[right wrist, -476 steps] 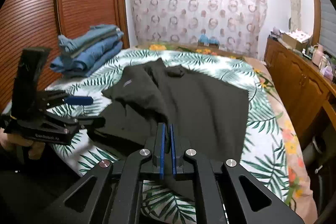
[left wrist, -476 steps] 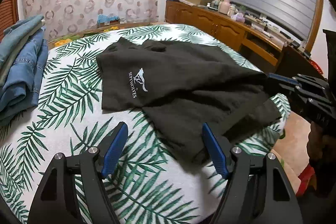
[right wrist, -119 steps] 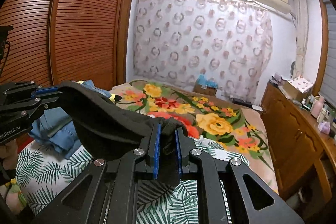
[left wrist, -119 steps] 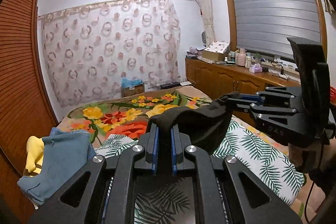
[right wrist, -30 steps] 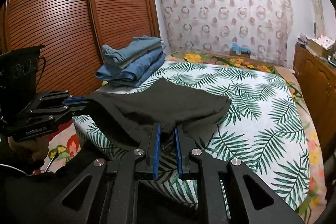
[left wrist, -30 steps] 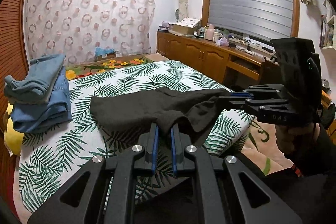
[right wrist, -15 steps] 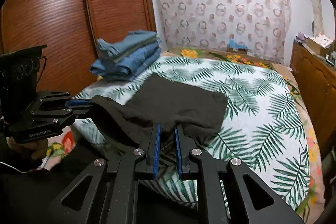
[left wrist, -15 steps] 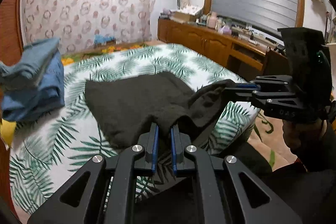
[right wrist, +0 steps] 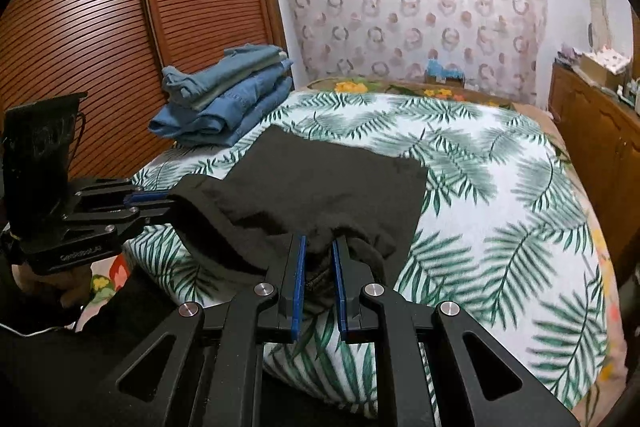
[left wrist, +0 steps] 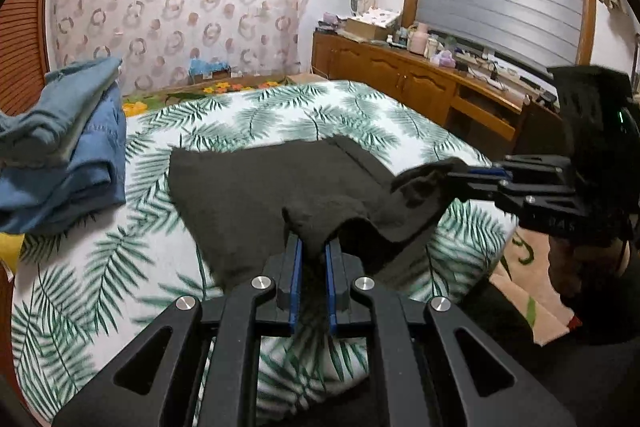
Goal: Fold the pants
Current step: 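Lower the folded pants end onto the bed with both grippers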
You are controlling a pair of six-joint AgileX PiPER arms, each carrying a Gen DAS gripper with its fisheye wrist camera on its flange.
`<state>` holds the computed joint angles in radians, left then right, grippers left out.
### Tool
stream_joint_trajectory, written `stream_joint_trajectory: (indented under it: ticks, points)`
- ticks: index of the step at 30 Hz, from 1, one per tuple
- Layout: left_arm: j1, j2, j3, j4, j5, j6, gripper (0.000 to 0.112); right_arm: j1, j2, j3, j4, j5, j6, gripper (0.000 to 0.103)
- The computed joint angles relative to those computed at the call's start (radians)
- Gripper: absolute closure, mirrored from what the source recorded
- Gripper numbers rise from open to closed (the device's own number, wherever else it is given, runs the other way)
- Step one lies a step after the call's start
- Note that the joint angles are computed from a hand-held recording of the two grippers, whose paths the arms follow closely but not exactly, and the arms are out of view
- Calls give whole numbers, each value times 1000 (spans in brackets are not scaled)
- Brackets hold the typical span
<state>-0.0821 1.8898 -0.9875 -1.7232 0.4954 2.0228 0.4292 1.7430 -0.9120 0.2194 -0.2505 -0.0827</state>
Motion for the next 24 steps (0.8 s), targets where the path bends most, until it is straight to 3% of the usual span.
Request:
stream_joint_trajectory:
  ticks: [6,13,24]
  points:
    - [2,17,-65,9,1,-25,101,-13,31,-28,18,-24,-17,90]
    - [6,34,-131,32,-11,-73,101,-52,62,-93,-91,-10,95,90]
    - [31,35,-214,72,3,-146,101,-40,95,-200,93,5,-101,90]
